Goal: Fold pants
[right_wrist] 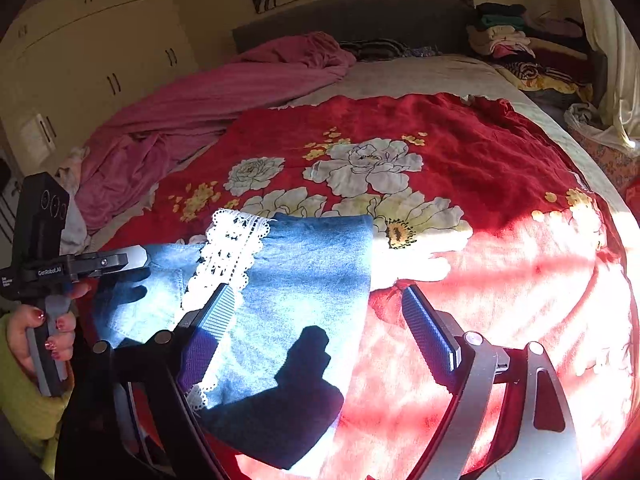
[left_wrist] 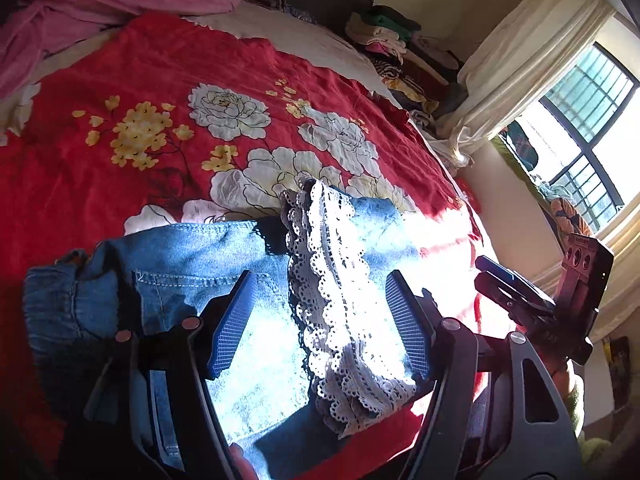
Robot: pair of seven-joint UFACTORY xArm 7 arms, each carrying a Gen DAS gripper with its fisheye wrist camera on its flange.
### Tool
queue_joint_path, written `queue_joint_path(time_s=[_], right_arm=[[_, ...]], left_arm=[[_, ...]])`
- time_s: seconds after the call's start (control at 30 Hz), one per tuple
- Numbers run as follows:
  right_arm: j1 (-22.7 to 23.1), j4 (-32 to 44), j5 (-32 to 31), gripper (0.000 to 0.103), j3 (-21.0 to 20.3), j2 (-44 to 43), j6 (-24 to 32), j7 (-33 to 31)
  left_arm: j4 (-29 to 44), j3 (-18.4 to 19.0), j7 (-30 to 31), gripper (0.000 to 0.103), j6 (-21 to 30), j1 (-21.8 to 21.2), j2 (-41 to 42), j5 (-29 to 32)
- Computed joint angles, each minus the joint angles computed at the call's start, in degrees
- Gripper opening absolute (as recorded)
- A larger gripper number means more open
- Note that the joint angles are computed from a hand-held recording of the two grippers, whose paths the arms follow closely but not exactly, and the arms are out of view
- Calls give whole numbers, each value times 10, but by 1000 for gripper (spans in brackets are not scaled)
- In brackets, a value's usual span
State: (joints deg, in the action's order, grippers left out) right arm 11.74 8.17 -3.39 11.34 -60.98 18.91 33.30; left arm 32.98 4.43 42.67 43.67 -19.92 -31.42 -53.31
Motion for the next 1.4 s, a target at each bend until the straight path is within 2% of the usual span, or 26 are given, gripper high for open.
queue_joint_path(time_s=[0.33, 0.47, 0.7, 0.83, 0.93, 0.97, 1.0, 1.1, 1.2, 1.27, 1.4], right_arm=[[45, -25, -5, 85, 45, -78, 85, 62], [73, -47, -1, 85, 48, -103, 100, 90], [107, -77, -4, 85, 49, -129, 111, 131], [121, -92, -7, 85, 43, -146, 110, 146], [122, -91, -12, 85, 41, -132, 101, 151], [121, -90, -14, 85, 42, -126, 97, 152], [121, -88, -16, 85, 43, -120, 94, 153], [124, -85, -20, 85, 46, -112, 97, 157], [129, -84, -27, 85, 51, -130, 103, 160], [127, -76, -33, 85, 57, -116, 98, 158], [114, -55, -45, 85, 75, -57, 68, 163]], left_arm=[[-79, 7, -54, 59, 51, 12, -104, 59], [-93, 13, -71, 59, 70, 8, -114, 67], [-111, 1, -97, 59, 90, -14, -118, 66], [-111, -15, -113, 59, 74, -21, -100, 60], [-106, -27, -126, 44, 50, -31, -75, 48], [-105, -31, -127, 30, 40, -36, -68, 43], [-103, -27, -125, 26, 37, -43, -60, 33], [-105, -32, -134, 22, 40, -45, -66, 41], [-118, -26, -127, 21, 64, -40, -119, 70], [-134, -37, -131, 21, 54, -35, -139, 95], [-145, -40, -138, 24, 25, -49, -128, 104]])
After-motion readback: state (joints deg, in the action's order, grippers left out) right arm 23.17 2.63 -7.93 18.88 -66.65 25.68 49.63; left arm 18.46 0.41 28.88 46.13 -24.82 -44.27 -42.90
